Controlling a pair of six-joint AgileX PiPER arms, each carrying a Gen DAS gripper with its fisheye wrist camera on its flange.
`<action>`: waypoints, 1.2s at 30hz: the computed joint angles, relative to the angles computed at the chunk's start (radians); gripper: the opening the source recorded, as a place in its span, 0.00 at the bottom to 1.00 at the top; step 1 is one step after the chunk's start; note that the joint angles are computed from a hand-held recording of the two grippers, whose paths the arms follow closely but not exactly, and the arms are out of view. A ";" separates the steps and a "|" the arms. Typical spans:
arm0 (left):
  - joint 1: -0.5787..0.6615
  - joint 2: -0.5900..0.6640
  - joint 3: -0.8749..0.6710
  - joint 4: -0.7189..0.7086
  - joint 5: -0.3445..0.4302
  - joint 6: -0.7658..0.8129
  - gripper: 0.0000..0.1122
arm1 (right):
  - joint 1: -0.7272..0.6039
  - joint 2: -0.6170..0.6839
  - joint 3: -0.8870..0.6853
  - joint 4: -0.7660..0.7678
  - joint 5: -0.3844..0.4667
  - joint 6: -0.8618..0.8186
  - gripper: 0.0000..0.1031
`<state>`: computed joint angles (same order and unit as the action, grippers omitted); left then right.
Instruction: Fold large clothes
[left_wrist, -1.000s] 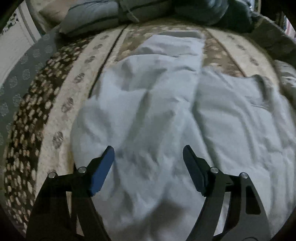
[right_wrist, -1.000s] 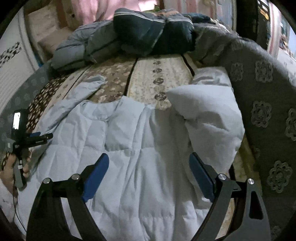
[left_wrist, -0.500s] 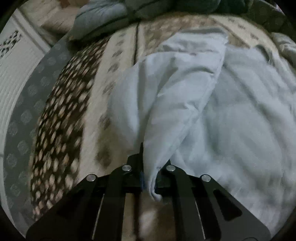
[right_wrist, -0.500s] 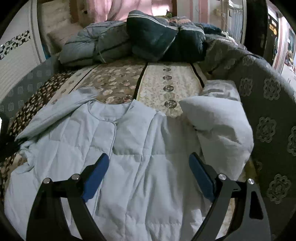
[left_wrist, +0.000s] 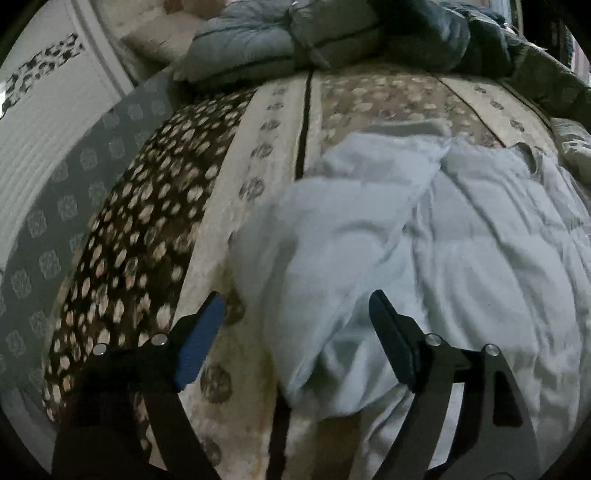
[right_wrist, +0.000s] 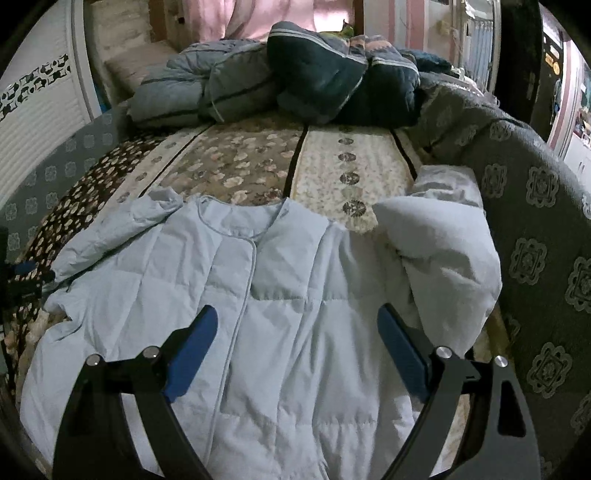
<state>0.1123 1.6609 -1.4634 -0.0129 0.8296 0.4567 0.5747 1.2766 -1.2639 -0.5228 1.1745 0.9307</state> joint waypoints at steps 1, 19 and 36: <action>-0.028 0.024 -0.036 0.017 0.015 -0.025 0.73 | -0.004 0.004 -0.005 0.000 -0.003 0.001 0.86; -0.256 0.507 -0.580 0.140 0.230 -0.301 0.12 | -0.175 0.010 0.150 0.123 -0.157 -0.090 0.86; -0.499 -0.004 0.088 -0.190 0.039 -0.136 0.15 | -0.155 -0.198 0.189 0.084 0.011 0.008 0.86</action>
<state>-0.3868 1.6572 -1.3751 -0.2027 0.8684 0.3211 0.4196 1.0786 -1.0749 -0.4393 1.1860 0.9390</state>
